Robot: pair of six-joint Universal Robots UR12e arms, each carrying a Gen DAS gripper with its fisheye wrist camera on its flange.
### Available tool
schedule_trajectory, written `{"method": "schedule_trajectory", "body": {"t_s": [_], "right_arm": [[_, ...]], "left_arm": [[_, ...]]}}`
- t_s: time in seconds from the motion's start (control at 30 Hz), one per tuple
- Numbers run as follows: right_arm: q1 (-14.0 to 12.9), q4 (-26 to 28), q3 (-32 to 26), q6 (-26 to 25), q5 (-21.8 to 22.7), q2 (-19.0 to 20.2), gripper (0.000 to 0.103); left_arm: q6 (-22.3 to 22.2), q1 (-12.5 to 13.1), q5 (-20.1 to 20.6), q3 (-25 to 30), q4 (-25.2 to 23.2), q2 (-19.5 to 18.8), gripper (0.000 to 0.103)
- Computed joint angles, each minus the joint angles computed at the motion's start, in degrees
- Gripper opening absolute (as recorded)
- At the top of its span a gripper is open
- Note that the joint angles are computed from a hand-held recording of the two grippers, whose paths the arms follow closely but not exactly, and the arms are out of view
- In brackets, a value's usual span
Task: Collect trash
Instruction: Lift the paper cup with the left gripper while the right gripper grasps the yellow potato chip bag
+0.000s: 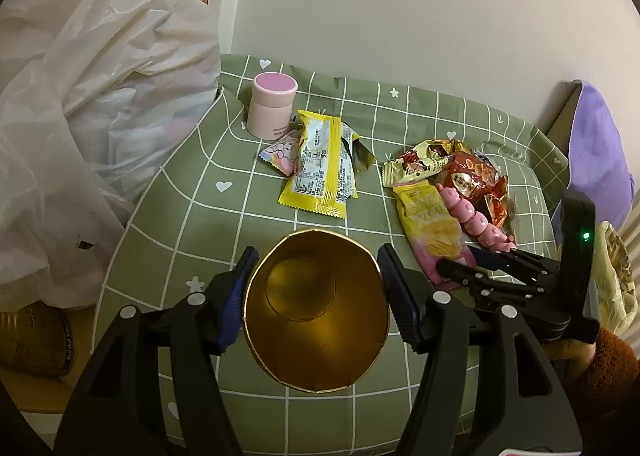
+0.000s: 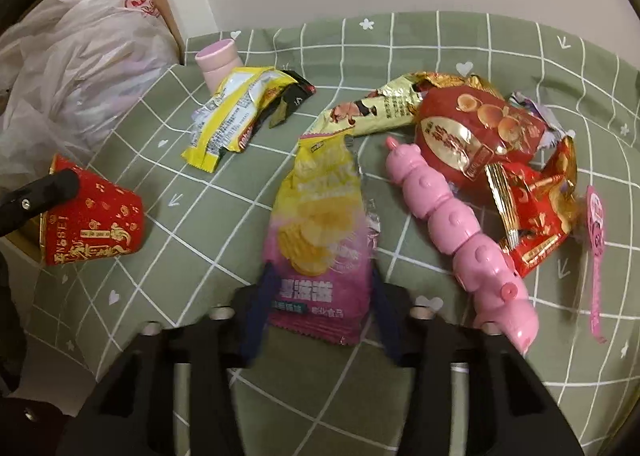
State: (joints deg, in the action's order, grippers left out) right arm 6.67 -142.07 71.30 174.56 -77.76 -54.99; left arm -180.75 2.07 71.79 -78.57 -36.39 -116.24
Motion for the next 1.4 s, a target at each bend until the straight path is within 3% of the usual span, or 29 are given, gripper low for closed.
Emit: {"method": "schedule_trajectory", "body": {"t_s": [0.17, 0.23, 0.5, 0.6, 0.67, 0.7, 0.8, 0.87, 1.03, 1.17, 1.23, 1.3, 1.4], "right_arm": [[-0.38, -2.52, 0.89, 0.38, 0.45, -1.01, 0.018], [-0.6, -3.32, 1.17, 1.3, 0.35, -1.48, 0.006], [-1.56, -4.49, 1.98, 4.79, 0.57, -2.76, 0.006], [-2.32, -1.99, 1.74, 5.6, 4.8, -2.75, 0.006], [-2.09, -2.98, 2.07, 5.89, 4.62, -2.5, 0.008], [-1.98, -3.16, 2.11, 5.54, 4.71, -2.33, 0.012], [-1.86, -3.41, 1.42, 3.27, 8.57, -0.95, 0.061], [-1.74, -0.92, -0.07, 2.85, 9.92, 0.04, 0.061], [0.04, 1.86, -3.8, 2.39, 3.65, 2.42, 0.061], [1.09, 0.17, -4.38, 0.46, 0.99, 3.18, 0.061], [1.7, -1.68, -3.85, -1.92, -0.9, 3.25, 0.057], [1.77, -3.45, -2.74, -4.76, -0.04, 2.89, 0.043], [1.43, -2.54, -2.65, -4.82, 1.44, 2.39, 0.024]], "left_arm": [[-0.06, 0.01, 0.16, -0.07, -0.03, 0.08, 0.058], [-0.17, 0.04, 0.11, -0.21, 0.24, 0.19, 0.058], [1.22, -0.21, -0.14, 0.17, 0.92, 0.27, 0.054], [0.18, 0.09, -1.6, 0.35, 1.34, 0.15, 0.054], [-1.27, 0.31, -2.46, 0.54, 1.8, -0.13, 0.055], [-1.77, 0.33, -2.73, 0.76, 1.81, -0.34, 0.056], [-3.33, 0.44, -3.71, 1.87, 2.79, -1.64, 0.056], [-3.42, 0.2, -3.34, 3.02, 3.19, -2.73, 0.056], [-3.22, 0.1, -3.3, 4.03, 4.68, -3.35, 0.058], [-3.27, 0.5, -4.57, 3.48, 5.75, -2.89, 0.065], [-3.37, 0.52, -4.35, 3.39, 5.91, -2.88, 0.067], [-3.63, 0.51, -3.9, 3.49, 5.35, -2.85, 0.067], [-4.11, 0.58, -2.66, 3.4, 5.17, -2.46, 0.067]]}}
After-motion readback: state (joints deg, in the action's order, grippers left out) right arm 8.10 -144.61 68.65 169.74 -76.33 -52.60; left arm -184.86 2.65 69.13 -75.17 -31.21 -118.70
